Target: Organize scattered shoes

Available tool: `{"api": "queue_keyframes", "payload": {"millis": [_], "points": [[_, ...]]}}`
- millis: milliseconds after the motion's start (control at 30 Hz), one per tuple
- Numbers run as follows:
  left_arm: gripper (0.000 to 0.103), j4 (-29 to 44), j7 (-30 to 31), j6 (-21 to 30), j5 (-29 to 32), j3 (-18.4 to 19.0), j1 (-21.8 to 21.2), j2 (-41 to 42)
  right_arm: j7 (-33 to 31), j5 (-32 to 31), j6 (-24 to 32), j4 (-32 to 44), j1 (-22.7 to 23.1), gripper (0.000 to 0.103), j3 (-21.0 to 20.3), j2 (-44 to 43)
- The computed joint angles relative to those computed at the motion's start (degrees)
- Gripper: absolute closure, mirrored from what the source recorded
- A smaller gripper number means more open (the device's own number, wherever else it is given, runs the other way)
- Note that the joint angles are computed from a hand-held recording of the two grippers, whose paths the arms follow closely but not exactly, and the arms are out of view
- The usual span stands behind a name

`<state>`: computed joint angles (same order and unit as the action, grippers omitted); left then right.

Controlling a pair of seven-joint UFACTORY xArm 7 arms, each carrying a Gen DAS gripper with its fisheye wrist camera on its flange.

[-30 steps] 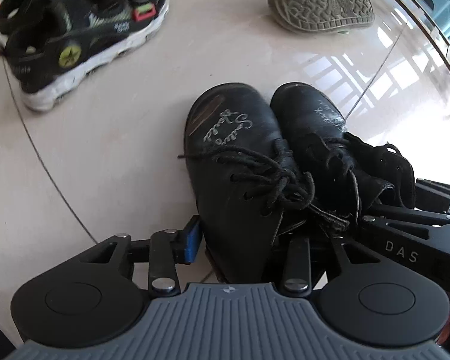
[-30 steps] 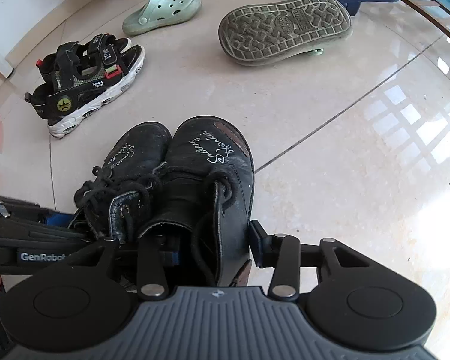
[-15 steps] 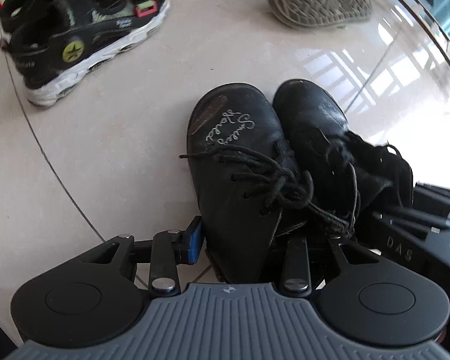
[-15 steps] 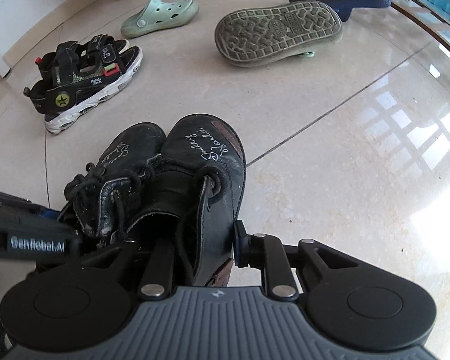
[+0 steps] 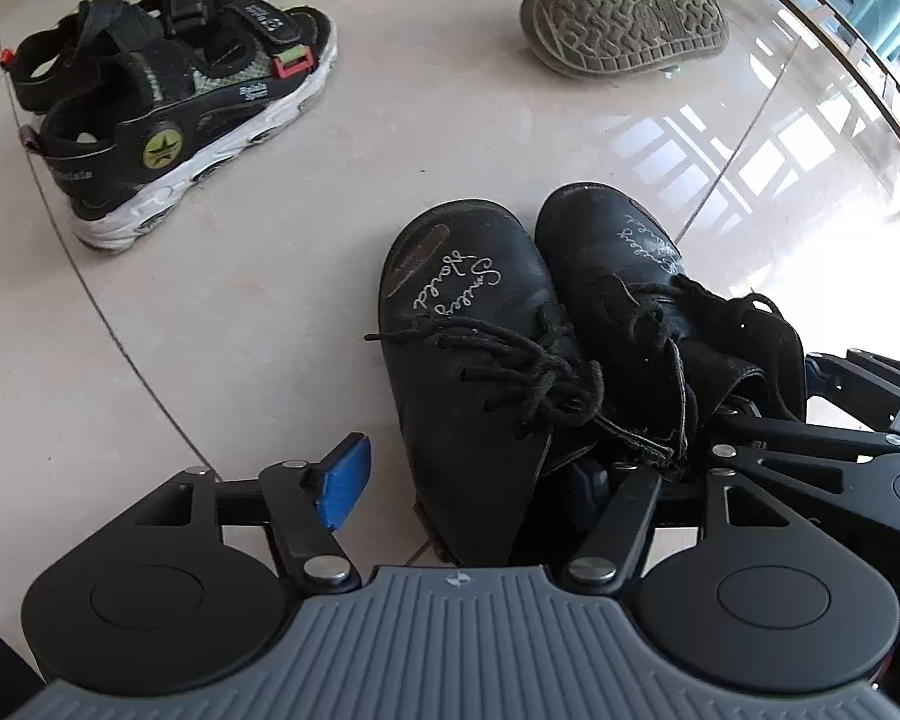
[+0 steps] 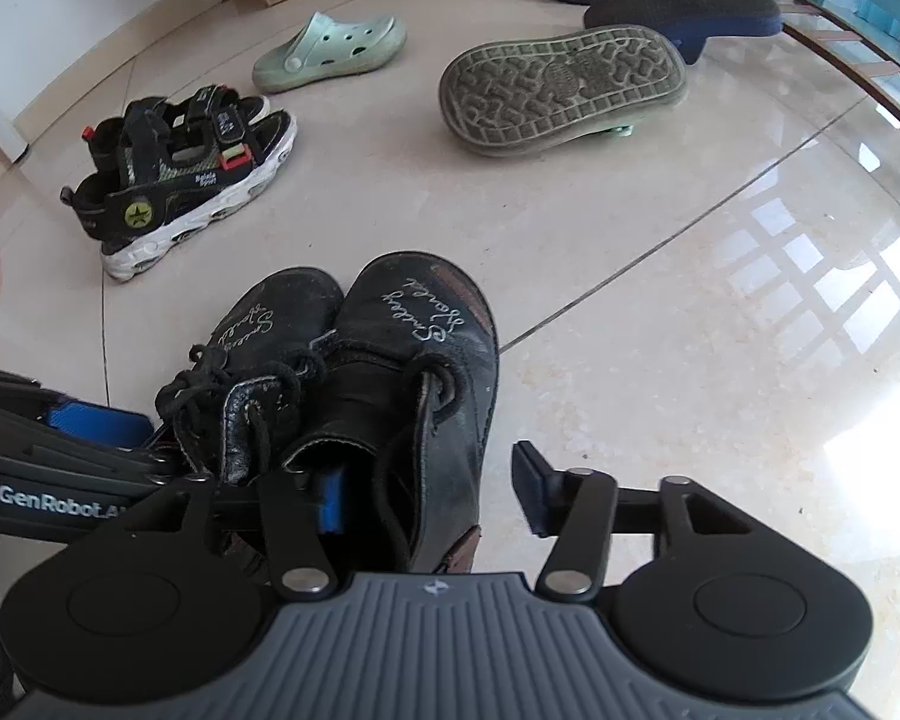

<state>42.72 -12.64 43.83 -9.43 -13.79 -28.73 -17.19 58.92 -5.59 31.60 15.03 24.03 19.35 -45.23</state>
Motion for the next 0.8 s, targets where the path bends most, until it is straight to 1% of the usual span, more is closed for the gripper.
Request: {"api": "queue_keyframes", "payload": {"millis": [167, 300, 367, 433, 567, 667, 733, 767, 800], "points": [[0.034, 0.14, -0.63, 1.38, -1.69, 0.59, 0.05, -1.32, 1.21, 0.05, 1.33, -0.58, -0.22, 0.036, 0.13, -2.02], [0.034, -0.42, -2.03, 2.27, -3.07, 0.49, -0.22, -4.03, 1.52, -0.35, 3.2, -1.38, -0.15, 0.034, 0.15, -5.38], [0.032, -0.99, -2.35, 2.1, -3.98, 0.6, -0.58, -5.64, 1.52, -0.3, 4.45, -1.85, 0.33, 0.032, 0.21, -7.33], [0.03, -1.34, -4.16, 1.74, -2.79, -0.15, -0.09, -7.29, 1.91, -0.24, 5.3, -2.27, 0.63, 0.031, 0.61, -8.88], [0.025, -1.43, -4.29, 1.43, -4.53, 1.01, -0.55, -8.24, 3.25, -0.44, 6.81, -2.76, 1.09, 0.026, 1.85, -11.22], [0.022, -0.58, -0.55, 3.93, -9.2, 3.45, -2.31, -8.07, 2.7, -2.19, 8.32, -2.5, 1.31, 0.024, 3.05, -12.92], [0.022, 0.16, 3.38, 6.65, -9.95, 3.78, -3.07, -8.25, 1.62, -4.09, 9.74, -2.38, 1.71, 0.023, 4.3, -14.67], [0.022, 0.32, 4.47, 7.16, -9.84, 3.5, -2.95, -8.17, 1.06, -5.15, 10.19, -2.66, 2.17, 0.023, 5.06, -16.19], [0.022, 0.87, 7.46, 8.2, -8.92, 3.24, -3.31, -7.84, 0.26, -5.76, 10.63, -2.78, 2.84, 0.023, 5.26, -17.15]]}}
